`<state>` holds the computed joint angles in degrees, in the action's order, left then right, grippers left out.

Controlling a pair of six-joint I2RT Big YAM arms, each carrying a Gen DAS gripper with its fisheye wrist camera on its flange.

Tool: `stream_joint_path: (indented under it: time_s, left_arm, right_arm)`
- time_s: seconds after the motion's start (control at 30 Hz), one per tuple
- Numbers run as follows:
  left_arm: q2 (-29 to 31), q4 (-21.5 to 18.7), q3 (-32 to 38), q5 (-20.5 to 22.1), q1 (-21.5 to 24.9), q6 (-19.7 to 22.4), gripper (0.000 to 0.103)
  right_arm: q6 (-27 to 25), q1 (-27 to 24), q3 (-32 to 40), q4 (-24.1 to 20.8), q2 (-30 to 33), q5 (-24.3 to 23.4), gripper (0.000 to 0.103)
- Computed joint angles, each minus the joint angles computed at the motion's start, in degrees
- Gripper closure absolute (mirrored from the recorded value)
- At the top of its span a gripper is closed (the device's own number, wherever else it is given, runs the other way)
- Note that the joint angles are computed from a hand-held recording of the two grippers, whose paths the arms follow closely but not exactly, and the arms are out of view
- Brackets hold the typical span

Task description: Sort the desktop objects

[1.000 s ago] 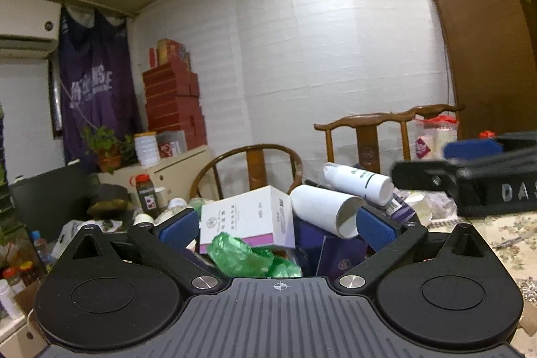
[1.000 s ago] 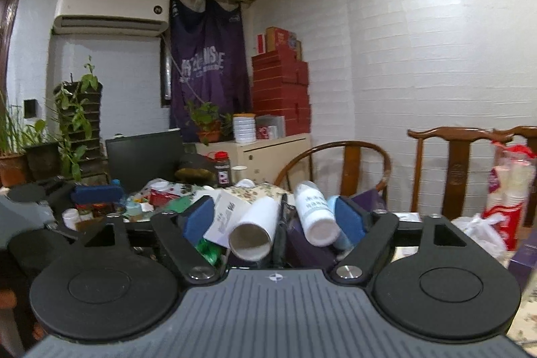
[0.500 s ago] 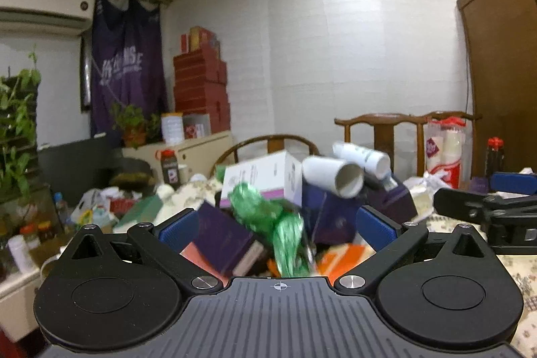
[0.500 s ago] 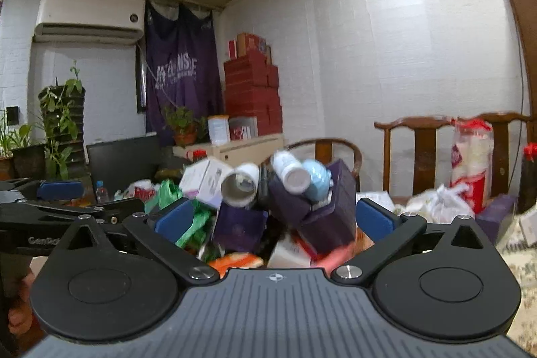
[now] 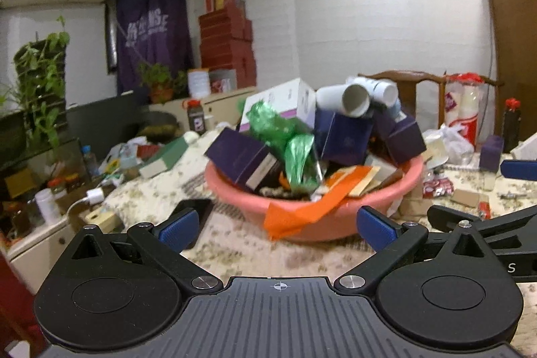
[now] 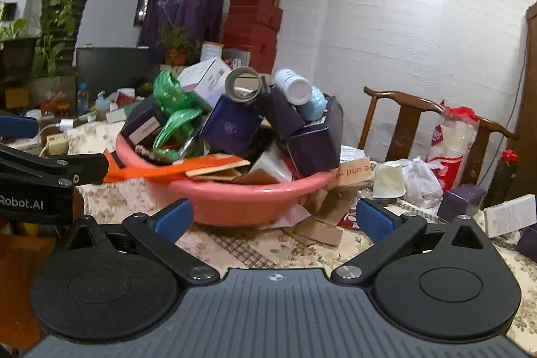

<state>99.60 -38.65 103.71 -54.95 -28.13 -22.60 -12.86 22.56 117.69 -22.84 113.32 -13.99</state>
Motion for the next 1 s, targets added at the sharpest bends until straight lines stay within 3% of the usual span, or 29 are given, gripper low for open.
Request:
stream_joint_path:
  time_s: [0.13,0.37,0.63,1.0]
  left_arm:
    - [1.06,-3.18,2.2,-0.25,-0.62,-1.96,0.0]
    - [5.53,-7.5,8.59,4.42,-0.14,-2.27,0.0]
    - [7.56,-7.2,10.35,6.36,0.98,2.1,0.0]
    - [7.31,-7.04,9.88,7.65,2.51,0.75,0.0]
  right_arm:
    - [-0.73,-0.41,0.92,-1.3,0.35,-0.58,0.0]
    - [0.93,-1.35,6.87,-4.37,3.68,1.51,0.0]
    - [3.71,-0.74,13.91,-8.4,8.45,4.55,0.0]
    - [5.94,0.32,17.13,-8.51,10.48,5.51,0.0]
